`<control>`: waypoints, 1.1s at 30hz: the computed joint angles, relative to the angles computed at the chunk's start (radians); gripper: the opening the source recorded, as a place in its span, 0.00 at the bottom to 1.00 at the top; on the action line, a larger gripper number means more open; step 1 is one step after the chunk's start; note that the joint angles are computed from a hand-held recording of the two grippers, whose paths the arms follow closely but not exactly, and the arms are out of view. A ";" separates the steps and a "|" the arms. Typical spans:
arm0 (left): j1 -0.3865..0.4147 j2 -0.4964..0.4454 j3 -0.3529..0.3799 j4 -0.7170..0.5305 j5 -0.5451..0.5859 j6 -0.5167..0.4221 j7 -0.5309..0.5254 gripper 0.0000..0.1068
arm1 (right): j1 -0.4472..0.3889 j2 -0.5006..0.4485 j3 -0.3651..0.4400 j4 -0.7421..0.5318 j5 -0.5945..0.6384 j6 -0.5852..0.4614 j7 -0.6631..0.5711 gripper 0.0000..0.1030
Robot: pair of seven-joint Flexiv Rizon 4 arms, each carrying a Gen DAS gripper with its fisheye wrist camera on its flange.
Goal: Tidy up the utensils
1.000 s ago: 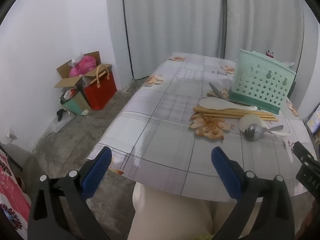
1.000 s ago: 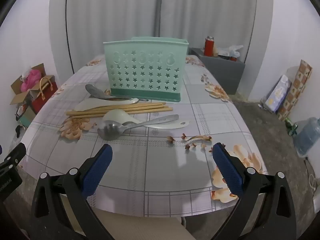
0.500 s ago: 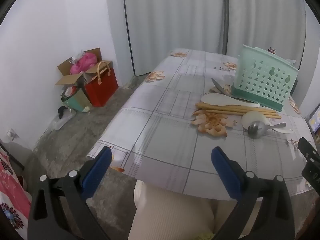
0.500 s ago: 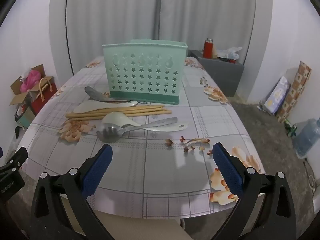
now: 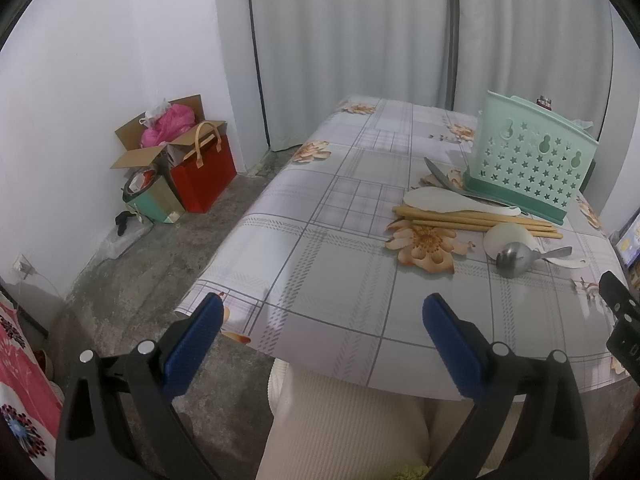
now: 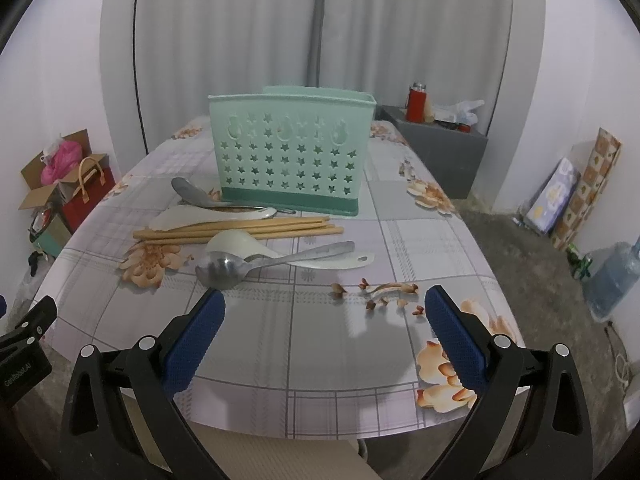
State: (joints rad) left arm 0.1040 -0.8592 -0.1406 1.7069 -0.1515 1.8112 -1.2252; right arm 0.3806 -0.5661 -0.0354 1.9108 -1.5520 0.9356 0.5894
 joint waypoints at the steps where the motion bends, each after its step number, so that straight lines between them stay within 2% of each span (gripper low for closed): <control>1: -0.001 0.000 0.001 -0.001 0.000 0.000 -0.001 0.91 | 0.001 0.000 0.000 0.000 -0.001 -0.002 0.000 0.93; 33: -0.002 0.010 0.010 0.000 -0.003 -0.006 -0.004 0.91 | 0.000 0.002 0.004 0.001 -0.015 -0.013 0.008 0.93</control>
